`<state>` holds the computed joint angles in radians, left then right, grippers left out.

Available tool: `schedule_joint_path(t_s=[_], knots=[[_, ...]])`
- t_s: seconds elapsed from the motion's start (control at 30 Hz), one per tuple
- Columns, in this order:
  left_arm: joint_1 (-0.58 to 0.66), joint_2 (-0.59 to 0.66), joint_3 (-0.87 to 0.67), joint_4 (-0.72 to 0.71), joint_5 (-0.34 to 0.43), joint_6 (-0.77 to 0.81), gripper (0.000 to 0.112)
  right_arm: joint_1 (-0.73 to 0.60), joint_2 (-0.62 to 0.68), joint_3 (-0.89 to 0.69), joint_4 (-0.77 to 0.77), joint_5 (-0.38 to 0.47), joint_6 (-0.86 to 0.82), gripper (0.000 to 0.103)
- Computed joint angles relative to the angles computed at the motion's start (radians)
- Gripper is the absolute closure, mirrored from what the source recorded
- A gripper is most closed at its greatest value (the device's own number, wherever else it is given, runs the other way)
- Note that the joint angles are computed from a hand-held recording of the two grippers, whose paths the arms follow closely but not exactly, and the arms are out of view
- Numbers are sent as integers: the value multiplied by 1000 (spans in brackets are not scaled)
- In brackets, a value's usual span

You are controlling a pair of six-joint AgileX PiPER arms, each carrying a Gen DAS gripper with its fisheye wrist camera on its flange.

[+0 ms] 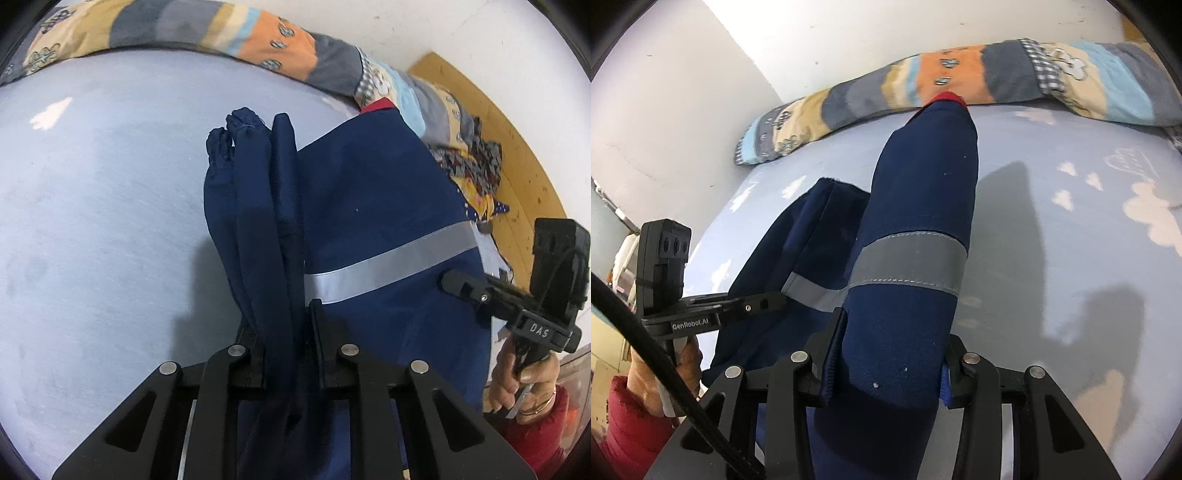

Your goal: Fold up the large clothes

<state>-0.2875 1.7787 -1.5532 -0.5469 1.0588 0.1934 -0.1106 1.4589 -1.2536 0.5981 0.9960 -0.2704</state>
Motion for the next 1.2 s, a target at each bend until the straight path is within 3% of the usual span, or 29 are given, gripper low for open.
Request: schedule_joint_path(t_s=[0.17, 0.3, 0.37, 0.5, 0.53, 0.57, 0.6, 0.73, 0.83, 1.03, 1.2], knots=[[-64, 24, -33, 25, -8, -35, 96, -65, -57, 39, -20, 29, -27, 58], [-116, 45, -31, 130, -33, -98, 96, -88, -55, 80, -70, 22, -3, 58], [-117, 44, -8, 130, -53, -100, 89, -91, -25, 106, -108, 12, 24, 57], [-162, -4, 82, 266, -145, -157, 58, -122, 12, 140, -118, 7, 62, 44], [-184, -15, 105, 337, -174, -210, 39, -126, 10, 152, -129, -1, 81, 33], [-199, -20, 119, 395, -189, -259, 30, -126, 7, 158, -147, -1, 108, 20], [-203, -30, 145, 432, -211, -287, 25, -128, 4, 164, -161, 0, 130, 16], [-164, -73, 222, 370, -246, -285, 25, -145, -71, 215, -165, 7, 171, 15], [-204, -165, 282, 484, -271, -411, 25, -106, -216, 246, -280, 8, 270, 19], [-404, -402, 446, 812, -357, -689, 25, 61, -507, 324, -368, 44, 309, 59], [-678, -482, 586, 1156, -328, -926, 25, 256, -610, 396, -459, 49, 478, 62]])
